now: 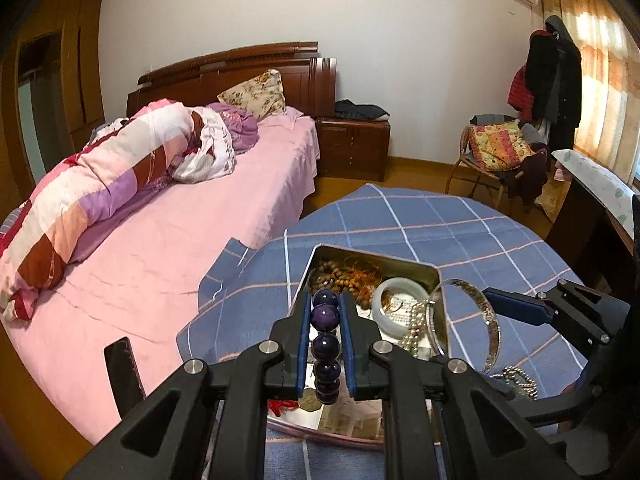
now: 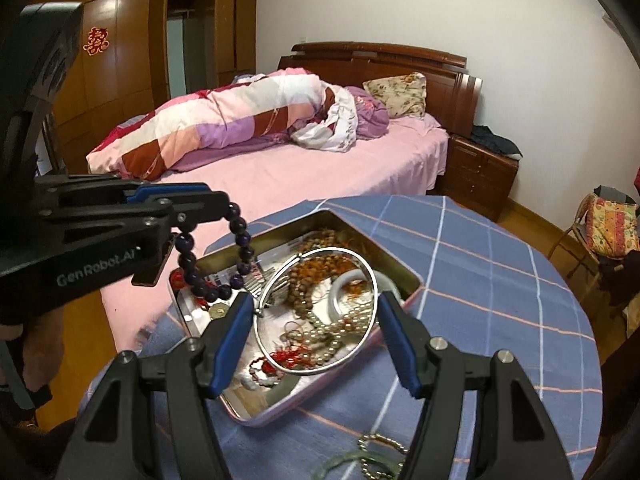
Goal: Organize jewelry
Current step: 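Lift the purple bracelet and silver bangle and carry both over the tin, then lower the purple bracelet and silver bangle into the tin and open both tools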
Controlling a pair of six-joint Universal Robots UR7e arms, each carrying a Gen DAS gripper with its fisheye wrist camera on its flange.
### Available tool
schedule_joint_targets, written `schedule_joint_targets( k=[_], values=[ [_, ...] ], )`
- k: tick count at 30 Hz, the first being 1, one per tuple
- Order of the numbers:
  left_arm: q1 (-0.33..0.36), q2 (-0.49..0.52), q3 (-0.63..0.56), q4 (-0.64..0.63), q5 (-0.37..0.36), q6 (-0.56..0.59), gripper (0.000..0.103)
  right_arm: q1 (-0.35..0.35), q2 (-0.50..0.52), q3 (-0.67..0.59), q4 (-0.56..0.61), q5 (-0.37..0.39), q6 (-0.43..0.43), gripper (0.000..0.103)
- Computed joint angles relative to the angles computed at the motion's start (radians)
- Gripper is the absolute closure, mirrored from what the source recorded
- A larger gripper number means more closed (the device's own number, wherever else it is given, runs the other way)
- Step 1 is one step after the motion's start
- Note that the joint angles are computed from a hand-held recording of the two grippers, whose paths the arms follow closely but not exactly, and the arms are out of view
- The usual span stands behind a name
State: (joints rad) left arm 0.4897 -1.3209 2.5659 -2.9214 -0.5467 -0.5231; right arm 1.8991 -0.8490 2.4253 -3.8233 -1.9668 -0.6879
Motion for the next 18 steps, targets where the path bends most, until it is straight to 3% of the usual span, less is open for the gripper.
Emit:
schedule_joint_targets(
  k=[18],
  values=[
    [0.054,0.051,0.003,-0.038,-0.032,0.013,0.089,0.005,0.079,-0.053,0.046,-0.04,0.006,0.037]
  ],
)
